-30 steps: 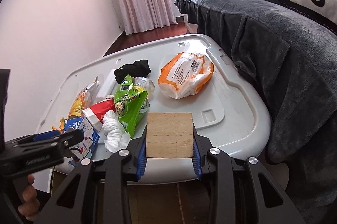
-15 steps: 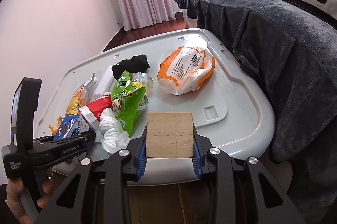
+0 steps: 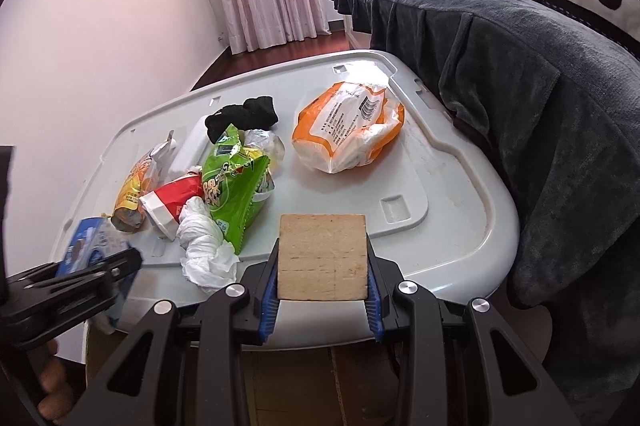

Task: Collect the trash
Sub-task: 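Lower the Oreo box and wooden block into the cardboard box, open both tools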

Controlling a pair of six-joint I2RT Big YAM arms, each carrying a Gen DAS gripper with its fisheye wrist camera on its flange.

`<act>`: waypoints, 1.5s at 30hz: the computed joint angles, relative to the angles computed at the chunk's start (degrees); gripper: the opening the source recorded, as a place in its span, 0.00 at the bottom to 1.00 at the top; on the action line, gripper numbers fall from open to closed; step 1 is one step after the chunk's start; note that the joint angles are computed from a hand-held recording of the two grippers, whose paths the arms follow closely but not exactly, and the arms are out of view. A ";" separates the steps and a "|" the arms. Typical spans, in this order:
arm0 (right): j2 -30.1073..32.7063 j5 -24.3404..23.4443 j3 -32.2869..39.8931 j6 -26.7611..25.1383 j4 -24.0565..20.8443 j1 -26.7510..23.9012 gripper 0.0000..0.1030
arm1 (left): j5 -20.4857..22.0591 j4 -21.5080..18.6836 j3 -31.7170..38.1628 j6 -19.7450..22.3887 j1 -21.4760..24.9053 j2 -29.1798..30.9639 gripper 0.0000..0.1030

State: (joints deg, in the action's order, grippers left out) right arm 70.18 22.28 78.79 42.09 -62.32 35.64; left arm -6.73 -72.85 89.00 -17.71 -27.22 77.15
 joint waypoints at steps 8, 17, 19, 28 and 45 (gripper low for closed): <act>-1.86 1.76 -1.13 -0.45 -0.36 4.71 0.34 | -4.24 -2.47 -4.53 1.24 -2.03 -9.03 0.47; -2.57 3.93 -2.95 3.38 -4.41 14.43 0.34 | -2.32 -2.95 -15.03 2.42 -1.33 -18.34 0.47; -2.10 2.96 -3.16 4.99 -5.76 16.09 0.34 | -1.78 -3.32 -17.46 1.81 -1.13 -19.19 0.47; 2.01 -0.38 -2.81 7.23 -8.47 20.49 0.34 | 1.05 -4.18 -23.83 0.42 0.53 -19.55 0.47; 2.93 -5.87 -5.01 9.38 -8.04 18.87 0.34 | 1.57 -5.38 -25.15 -0.78 1.50 -17.21 0.47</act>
State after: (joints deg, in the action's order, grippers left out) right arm 73.11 16.40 73.78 51.46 -70.35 54.50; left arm -5.16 -78.23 63.85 -18.49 -25.71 59.94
